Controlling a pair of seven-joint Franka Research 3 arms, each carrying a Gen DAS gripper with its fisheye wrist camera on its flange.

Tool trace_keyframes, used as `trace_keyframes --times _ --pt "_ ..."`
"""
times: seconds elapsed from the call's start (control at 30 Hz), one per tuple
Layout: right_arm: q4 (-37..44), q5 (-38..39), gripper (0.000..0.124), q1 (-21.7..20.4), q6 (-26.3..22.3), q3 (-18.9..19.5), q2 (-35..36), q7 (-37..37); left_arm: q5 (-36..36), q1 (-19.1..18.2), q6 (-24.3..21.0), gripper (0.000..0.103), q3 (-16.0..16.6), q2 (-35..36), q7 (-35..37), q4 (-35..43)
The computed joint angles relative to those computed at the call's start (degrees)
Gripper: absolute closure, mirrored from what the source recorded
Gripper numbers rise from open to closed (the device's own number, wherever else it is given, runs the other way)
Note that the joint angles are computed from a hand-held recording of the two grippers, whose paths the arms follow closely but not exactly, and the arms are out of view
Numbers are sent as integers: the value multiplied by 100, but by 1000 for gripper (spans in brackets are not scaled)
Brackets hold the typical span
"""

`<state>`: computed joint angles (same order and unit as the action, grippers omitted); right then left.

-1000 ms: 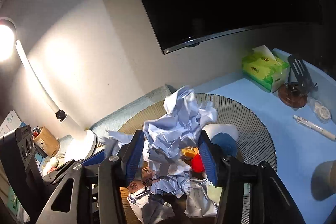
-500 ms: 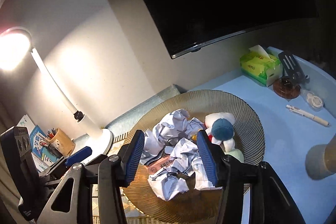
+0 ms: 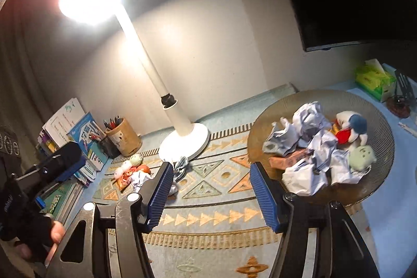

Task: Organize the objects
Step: 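Move both open tools back from the bowl toward the rug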

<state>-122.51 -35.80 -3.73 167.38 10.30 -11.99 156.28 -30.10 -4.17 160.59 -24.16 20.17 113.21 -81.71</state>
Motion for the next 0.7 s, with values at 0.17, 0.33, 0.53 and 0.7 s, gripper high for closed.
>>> trace_keyframes --times 0.17,0.33,0.53,0.7 --pt "102 -61 64 265 203 73 565 676 1952 -615 1091 1 1478 -487 -1950 -1256" --pt "548 -346 64 725 -98 -87 1299 640 2236 -133 644 1 1337 -145 -2270 -1305" --pt "666 -224 63 1189 -137 -450 1574 375 1974 466 471 1 720 89 -2214 -1291" --pt "722 -284 54 1559 -225 -783 1605 311 2539 268 902 1 915 -82 -2538 -1616"
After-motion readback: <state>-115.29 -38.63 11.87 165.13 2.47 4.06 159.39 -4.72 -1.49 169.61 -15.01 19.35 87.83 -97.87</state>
